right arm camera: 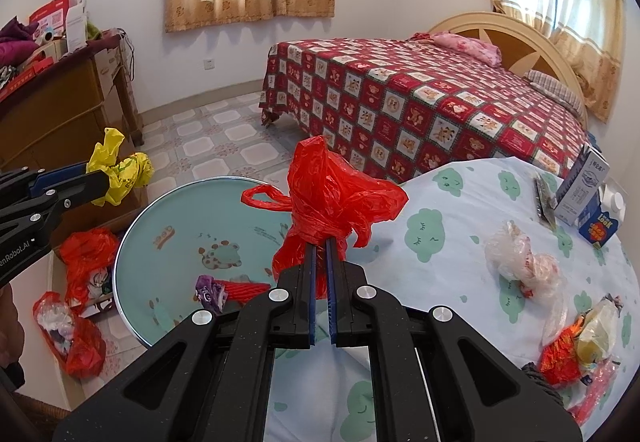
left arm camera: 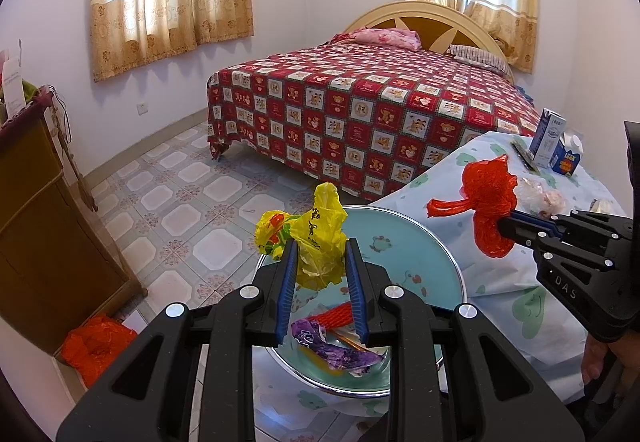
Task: Collect trash
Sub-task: 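Carry the yellow bag and red bag over the teal bin with both grippers, then open both grippers to drop the yellow and red bags into the bin, then grasp the black coiled scrubber with the left gripper while the right grasps the pink bag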
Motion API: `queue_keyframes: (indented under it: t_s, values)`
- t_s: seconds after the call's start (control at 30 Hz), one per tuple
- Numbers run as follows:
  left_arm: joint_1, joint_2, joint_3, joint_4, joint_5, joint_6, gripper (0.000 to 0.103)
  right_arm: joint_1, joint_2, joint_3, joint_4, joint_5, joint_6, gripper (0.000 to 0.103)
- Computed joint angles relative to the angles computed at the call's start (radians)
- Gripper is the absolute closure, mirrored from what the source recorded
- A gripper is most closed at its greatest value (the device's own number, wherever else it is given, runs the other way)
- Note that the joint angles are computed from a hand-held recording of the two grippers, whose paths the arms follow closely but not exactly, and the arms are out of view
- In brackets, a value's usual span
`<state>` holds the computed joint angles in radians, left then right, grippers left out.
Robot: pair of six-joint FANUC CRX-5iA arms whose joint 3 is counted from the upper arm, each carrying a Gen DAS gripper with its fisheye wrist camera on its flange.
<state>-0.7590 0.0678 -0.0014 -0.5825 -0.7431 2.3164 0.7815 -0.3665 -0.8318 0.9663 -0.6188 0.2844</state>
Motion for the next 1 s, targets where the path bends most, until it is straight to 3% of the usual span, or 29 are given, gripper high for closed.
queue_keyframes:
  t_s: [0.23, 0.3, 0.47, 0.7, 0.9, 1.0]
  values:
    - [-0.017, 0.010, 0.014, 0.005, -0.007, 0.001, 0.077, 0.002, 0.006, 0.003, -0.014, 0.025, 0.024, 0.098]
    - [-0.027, 0.013, 0.019, 0.000, -0.011, 0.013, 0.070, -0.001, 0.007, 0.006, -0.039, 0.042, 0.053, 0.097]
    - [-0.043, 0.014, 0.023, -0.005, -0.005, 0.017, 0.059, -0.011, 0.012, 0.005, -0.072, 0.080, 0.074, 0.073]
    - [-0.044, 0.035, 0.033, 0.008, -0.017, 0.011, 0.052, -0.015, -0.024, -0.020, -0.064, 0.069, 0.045, 0.066]
    - [-0.045, 0.050, 0.029, 0.017, -0.018, -0.006, 0.046, 0.029, -0.203, -0.117, -0.021, -0.080, -0.031, 0.064]
    - [-0.065, 0.080, 0.041, 0.032, -0.026, -0.024, 0.045, 0.107, -0.349, -0.186, 0.010, -0.296, -0.107, 0.061]
